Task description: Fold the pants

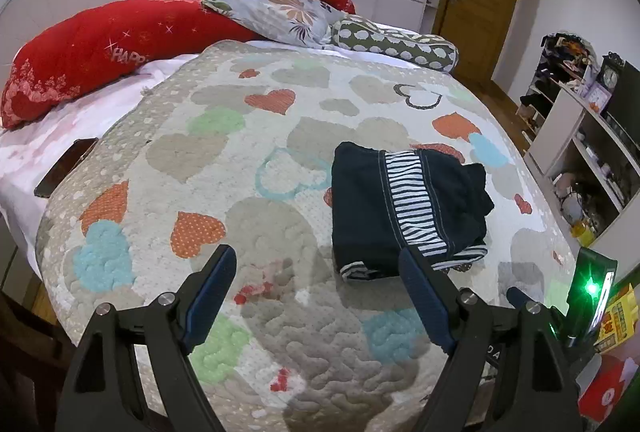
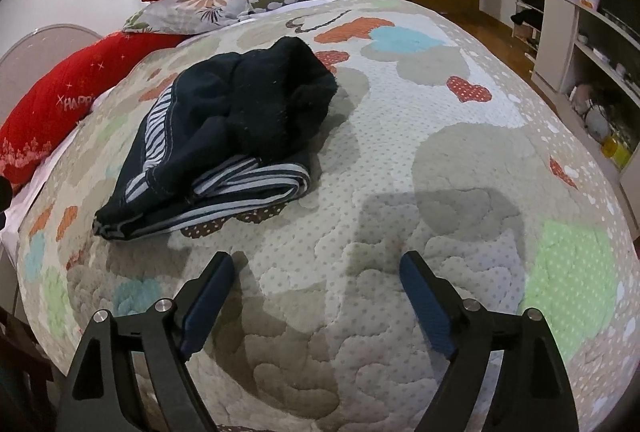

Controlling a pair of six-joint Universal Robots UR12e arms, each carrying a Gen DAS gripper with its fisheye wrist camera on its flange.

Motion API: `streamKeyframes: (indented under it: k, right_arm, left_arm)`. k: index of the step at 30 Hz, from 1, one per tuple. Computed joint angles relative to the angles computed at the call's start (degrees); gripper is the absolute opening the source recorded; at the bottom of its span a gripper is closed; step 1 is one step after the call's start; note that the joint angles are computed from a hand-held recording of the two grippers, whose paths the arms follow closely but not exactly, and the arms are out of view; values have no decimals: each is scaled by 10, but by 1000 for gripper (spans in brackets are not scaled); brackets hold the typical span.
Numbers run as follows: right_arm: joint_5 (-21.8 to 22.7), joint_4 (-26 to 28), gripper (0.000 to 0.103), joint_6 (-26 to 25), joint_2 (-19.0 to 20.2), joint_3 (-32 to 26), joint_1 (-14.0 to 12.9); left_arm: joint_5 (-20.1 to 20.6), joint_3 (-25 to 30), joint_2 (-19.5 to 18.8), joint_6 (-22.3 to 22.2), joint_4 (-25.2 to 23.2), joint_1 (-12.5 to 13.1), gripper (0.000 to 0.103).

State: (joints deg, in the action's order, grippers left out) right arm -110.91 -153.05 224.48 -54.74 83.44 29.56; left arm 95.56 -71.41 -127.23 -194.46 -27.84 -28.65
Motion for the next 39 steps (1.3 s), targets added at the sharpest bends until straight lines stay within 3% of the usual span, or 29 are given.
streamKeyframes:
  k: [12,15,16,20,22,25,30,33,37,39]
  right_arm:
    - [-4,-6,90,-10,3,-1,2]
    - [8,-13,90,-14,0,3,0]
    - [22,-23,91,-14,-3,7,-3]
    - [151,-165,92,32,-24,66,-40]
    - [179,-204,92,60,-29,81,-56]
    - [208,-231,92,64,-25,78,-72]
    - [290,-235,92,58,8,31,-95]
    - [328,-235,92,68,30,4,-103]
    - [356,-255,92,82,56,-21,-109]
    - [364,-271,92,98,68,-33,-111]
  left_arm:
    - [-9,11,-6,3,-30,-1,83]
    - [-67,16,-9,-12,-54,11,83]
    - [-85,16,-10,-21,-59,16,83]
    - [-146,24,-21,-50,-78,34,83]
    - [-177,40,-33,-65,-88,42,83]
    - [-227,77,-57,-78,-106,52,83]
    - [-262,165,-111,-69,-164,56,83]
    - [-319,215,-144,-65,-196,62,83]
    - [-397,284,-189,-37,-237,65,83]
    - [-406,311,-206,-45,-250,63,83]
